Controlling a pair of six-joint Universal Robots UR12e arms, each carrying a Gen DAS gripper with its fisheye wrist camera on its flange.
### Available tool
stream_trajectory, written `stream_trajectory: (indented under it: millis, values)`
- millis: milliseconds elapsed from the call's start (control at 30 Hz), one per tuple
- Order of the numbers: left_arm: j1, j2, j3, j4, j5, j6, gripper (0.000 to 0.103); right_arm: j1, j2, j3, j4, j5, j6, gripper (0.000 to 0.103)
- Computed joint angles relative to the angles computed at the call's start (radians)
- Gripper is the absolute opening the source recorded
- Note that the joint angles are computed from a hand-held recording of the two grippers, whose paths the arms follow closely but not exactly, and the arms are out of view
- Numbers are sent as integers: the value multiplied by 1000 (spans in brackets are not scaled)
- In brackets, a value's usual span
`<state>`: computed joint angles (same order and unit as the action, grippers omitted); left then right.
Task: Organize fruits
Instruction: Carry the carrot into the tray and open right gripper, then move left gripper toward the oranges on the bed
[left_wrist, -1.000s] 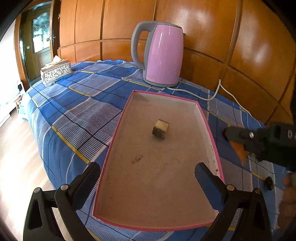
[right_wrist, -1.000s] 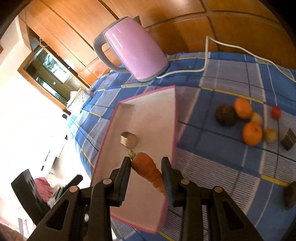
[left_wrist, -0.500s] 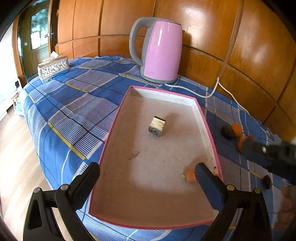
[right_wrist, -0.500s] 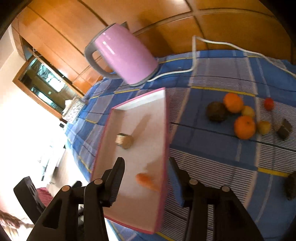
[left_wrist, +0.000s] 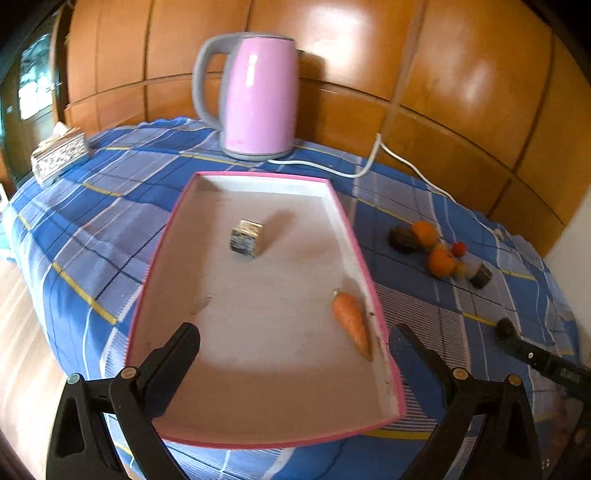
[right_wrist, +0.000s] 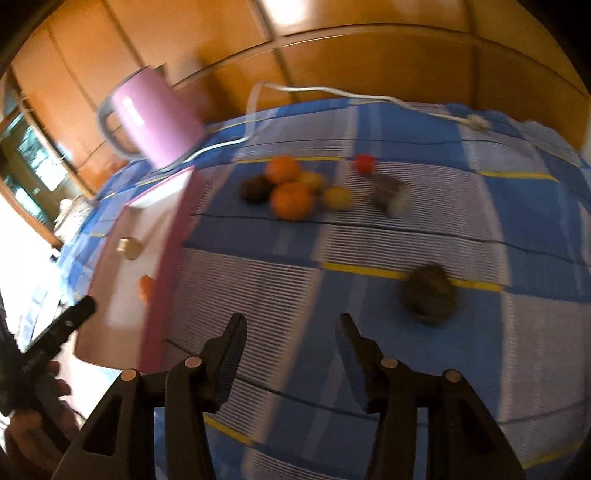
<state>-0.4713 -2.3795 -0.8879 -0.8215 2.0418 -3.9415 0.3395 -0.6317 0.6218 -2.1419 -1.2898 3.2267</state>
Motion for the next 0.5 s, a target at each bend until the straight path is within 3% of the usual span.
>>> stream_trajectory:
  millis: [200, 367, 500]
  values:
    - [-1, -32, 62, 8, -50, 85, 103, -22, -55, 119, -105, -120, 96, 51]
    - [0, -62, 119, 12, -83, 152, 103, -28, -70, 158, -145, -273, 160, 52]
    - [4, -98, 201, -51, -132, 188, 103, -34, -73, 170, -148, -320, 176, 52]
